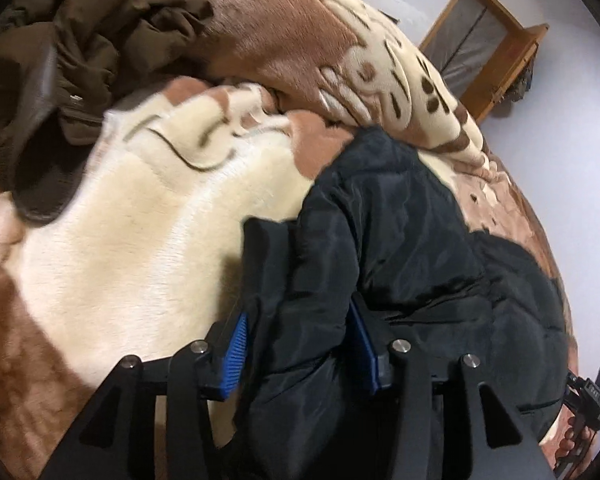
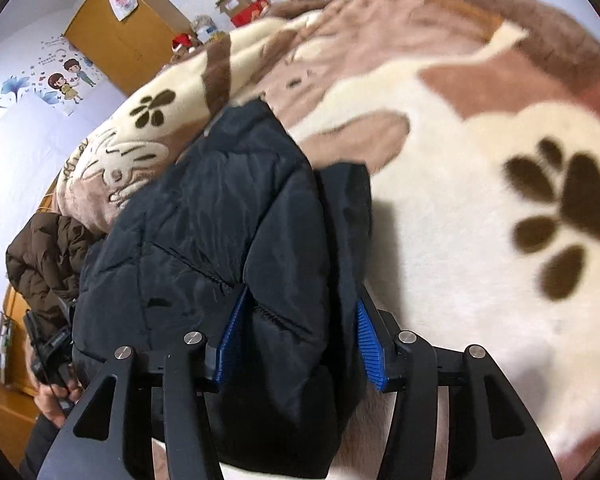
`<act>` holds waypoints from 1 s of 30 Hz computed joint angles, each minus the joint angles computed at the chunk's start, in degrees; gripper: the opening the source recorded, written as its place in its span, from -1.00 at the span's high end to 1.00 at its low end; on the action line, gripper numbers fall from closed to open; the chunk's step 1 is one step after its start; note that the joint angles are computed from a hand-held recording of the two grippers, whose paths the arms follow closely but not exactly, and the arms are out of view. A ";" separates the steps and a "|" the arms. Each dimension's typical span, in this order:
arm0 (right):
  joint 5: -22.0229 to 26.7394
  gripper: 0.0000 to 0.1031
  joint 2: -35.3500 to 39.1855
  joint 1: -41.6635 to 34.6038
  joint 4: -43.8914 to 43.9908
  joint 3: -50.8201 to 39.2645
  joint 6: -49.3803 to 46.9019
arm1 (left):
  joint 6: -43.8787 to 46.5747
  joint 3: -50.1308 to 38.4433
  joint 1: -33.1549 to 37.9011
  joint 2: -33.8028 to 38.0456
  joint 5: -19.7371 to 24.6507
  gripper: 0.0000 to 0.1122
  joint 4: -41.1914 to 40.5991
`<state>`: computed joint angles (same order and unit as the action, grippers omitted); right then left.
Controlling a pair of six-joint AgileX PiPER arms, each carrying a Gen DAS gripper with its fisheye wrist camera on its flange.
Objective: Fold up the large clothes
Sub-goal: 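Lower the folded bundle onto the blanket and open both tools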
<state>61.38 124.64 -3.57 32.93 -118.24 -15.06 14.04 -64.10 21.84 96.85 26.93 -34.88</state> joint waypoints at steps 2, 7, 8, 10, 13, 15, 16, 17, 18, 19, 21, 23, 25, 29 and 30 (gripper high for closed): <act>-5.08 0.00 -4.39 1.15 -2.23 4.29 -0.51 | -2.16 2.26 0.96 -4.10 -2.00 0.12 1.72; -7.52 0.00 -6.62 4.36 -5.43 4.68 -2.56 | -5.60 2.73 0.12 -8.42 -3.83 0.11 4.56; -6.50 0.00 -5.29 5.34 -6.68 2.95 -2.18 | -6.72 2.58 -1.57 -8.38 -3.95 0.11 7.19; -2.22 0.00 -0.47 7.22 -9.83 -2.99 -1.07 | -8.43 1.50 -5.04 -6.75 -3.57 0.11 11.39; 2.14 0.00 4.57 8.04 -13.48 -9.54 1.50 | -14.45 -1.66 -8.62 -2.22 -0.77 0.11 18.16; 2.11 0.00 3.30 7.45 -12.59 -8.96 1.24 | -18.87 -1.59 -10.31 -2.67 -0.61 0.11 22.88; 0.91 0.00 1.25 7.11 -12.09 -6.55 0.50 | -19.23 -0.91 -10.76 -3.82 -0.70 0.12 23.21; 0.14 0.00 -0.31 6.87 -11.64 -4.72 -0.04 | -20.67 -0.36 -11.47 -5.03 -0.67 0.12 24.66; -0.95 0.00 -2.65 6.57 -11.06 -1.90 -0.65 | -22.85 0.09 -12.41 -6.33 -0.56 0.12 27.02; -2.55 0.00 -5.51 6.37 -10.56 1.78 -1.33 | -25.44 1.24 -13.45 -8.27 -0.70 0.12 29.64; -5.11 0.00 -10.15 6.10 -8.88 8.03 -2.89 | -29.73 4.03 -15.53 -12.92 -0.34 0.12 33.18; -7.17 0.00 -15.39 6.36 -7.65 14.57 -4.05 | -35.69 6.41 -18.70 -17.84 1.17 0.12 37.97; -9.19 0.00 -21.32 7.05 -7.42 21.53 -4.48 | -42.28 8.44 -22.51 -22.46 3.60 0.12 43.28; -10.94 0.00 -31.79 7.88 -6.72 32.09 -5.50 | -57.71 11.07 -33.51 -30.81 11.57 0.11 54.26; -11.36 0.00 -34.61 8.15 -6.77 34.68 -5.72 | -61.76 11.29 -37.01 -32.36 14.23 0.11 56.96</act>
<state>50.02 90.03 4.58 26.15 -83.56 -20.78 -47.72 -52.80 -15.16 64.48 41.16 22.08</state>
